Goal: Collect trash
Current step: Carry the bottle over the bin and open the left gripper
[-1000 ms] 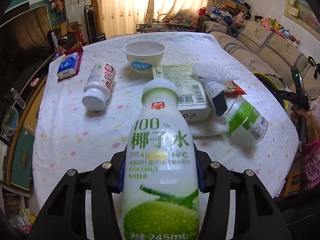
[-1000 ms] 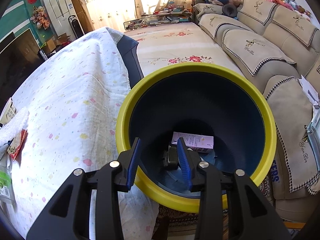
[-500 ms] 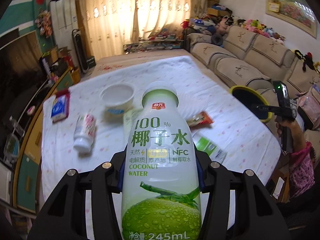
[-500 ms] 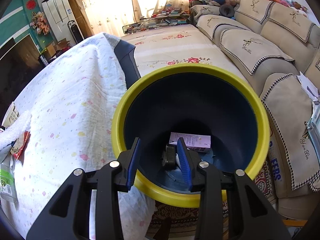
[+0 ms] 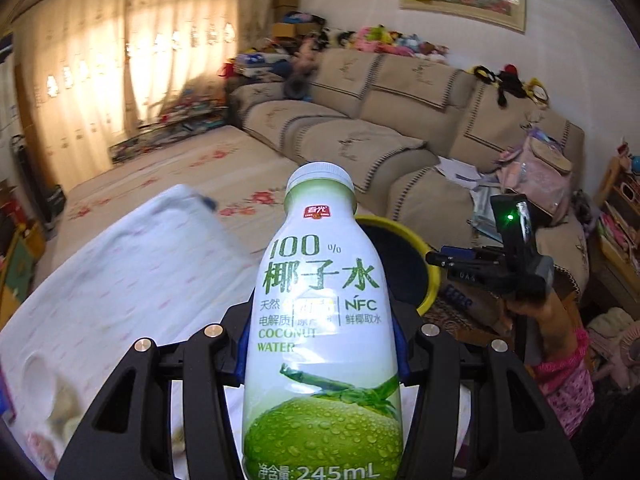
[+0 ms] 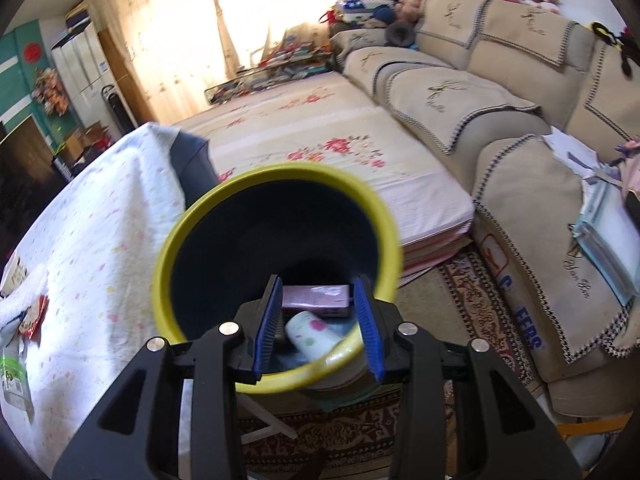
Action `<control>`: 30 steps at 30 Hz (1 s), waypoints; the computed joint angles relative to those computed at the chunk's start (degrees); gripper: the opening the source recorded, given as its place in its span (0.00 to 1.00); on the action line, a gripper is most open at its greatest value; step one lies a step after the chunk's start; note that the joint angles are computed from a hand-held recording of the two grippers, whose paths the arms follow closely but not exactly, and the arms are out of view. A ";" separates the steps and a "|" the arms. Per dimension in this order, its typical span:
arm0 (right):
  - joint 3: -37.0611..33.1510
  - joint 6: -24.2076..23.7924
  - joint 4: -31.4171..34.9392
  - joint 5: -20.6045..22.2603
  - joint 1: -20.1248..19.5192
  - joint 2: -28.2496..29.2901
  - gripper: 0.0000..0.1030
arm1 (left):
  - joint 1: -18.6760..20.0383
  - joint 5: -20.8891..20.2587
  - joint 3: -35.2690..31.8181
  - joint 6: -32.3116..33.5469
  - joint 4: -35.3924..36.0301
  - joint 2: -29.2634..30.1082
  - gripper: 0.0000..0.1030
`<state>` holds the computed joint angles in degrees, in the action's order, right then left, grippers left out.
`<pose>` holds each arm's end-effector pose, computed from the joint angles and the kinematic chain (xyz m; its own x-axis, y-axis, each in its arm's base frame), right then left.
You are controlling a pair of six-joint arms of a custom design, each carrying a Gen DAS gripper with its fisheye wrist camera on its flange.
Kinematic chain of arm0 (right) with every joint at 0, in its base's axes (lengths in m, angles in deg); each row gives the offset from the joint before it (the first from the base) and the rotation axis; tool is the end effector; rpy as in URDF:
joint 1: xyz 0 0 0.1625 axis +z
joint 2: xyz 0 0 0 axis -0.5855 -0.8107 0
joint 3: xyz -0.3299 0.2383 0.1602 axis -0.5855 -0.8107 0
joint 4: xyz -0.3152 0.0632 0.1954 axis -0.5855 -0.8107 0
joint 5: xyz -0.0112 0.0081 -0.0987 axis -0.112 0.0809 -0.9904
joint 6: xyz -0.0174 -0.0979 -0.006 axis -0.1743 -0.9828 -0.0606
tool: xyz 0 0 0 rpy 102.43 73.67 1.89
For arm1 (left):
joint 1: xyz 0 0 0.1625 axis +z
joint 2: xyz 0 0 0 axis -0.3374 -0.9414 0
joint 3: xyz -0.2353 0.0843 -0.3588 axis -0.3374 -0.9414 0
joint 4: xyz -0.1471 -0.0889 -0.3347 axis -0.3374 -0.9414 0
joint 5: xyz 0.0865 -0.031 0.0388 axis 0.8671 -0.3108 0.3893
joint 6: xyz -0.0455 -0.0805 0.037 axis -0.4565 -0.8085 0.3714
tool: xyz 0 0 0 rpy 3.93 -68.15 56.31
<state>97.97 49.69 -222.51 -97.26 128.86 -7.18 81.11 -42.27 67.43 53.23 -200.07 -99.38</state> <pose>0.1156 -0.6979 0.0992 -0.8087 0.1655 0.5644 -0.2860 0.7279 -0.6232 -0.1892 -0.7099 0.2100 -0.6111 0.5822 -0.5363 0.7784 0.5649 -0.2736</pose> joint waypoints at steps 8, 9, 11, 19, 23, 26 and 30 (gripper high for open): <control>2.30 0.62 -2.13 -0.04 -1.72 -2.08 0.36 | 0.06 0.55 -21.23 -5.68 12.08 17.58 0.50; 2.32 0.84 -1.97 0.06 -2.01 -2.16 0.36 | 0.01 1.34 -23.78 -6.69 13.59 19.72 0.50; 2.40 1.23 -1.63 0.34 -2.47 -2.34 0.36 | 0.27 1.67 -28.22 -8.05 17.20 22.99 0.50; 3.87 2.16 -2.06 0.92 -3.57 -3.12 0.36 | 0.19 7.90 -41.91 -8.79 22.85 33.47 0.55; 4.25 2.07 -2.55 0.91 -3.59 -3.57 0.39 | -0.10 9.72 -42.87 -8.15 20.42 34.56 0.73; 4.53 1.89 -2.91 1.24 -3.49 -3.73 0.39 | -0.28 8.87 -38.09 -8.11 17.90 31.34 0.78; 4.66 1.53 -2.79 1.69 -3.00 -3.55 0.40 | -0.76 7.42 -27.57 -8.31 11.37 24.42 0.86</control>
<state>102.63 51.23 -225.30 -95.57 125.85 -10.73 80.35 -34.85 39.85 44.91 -188.70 -74.96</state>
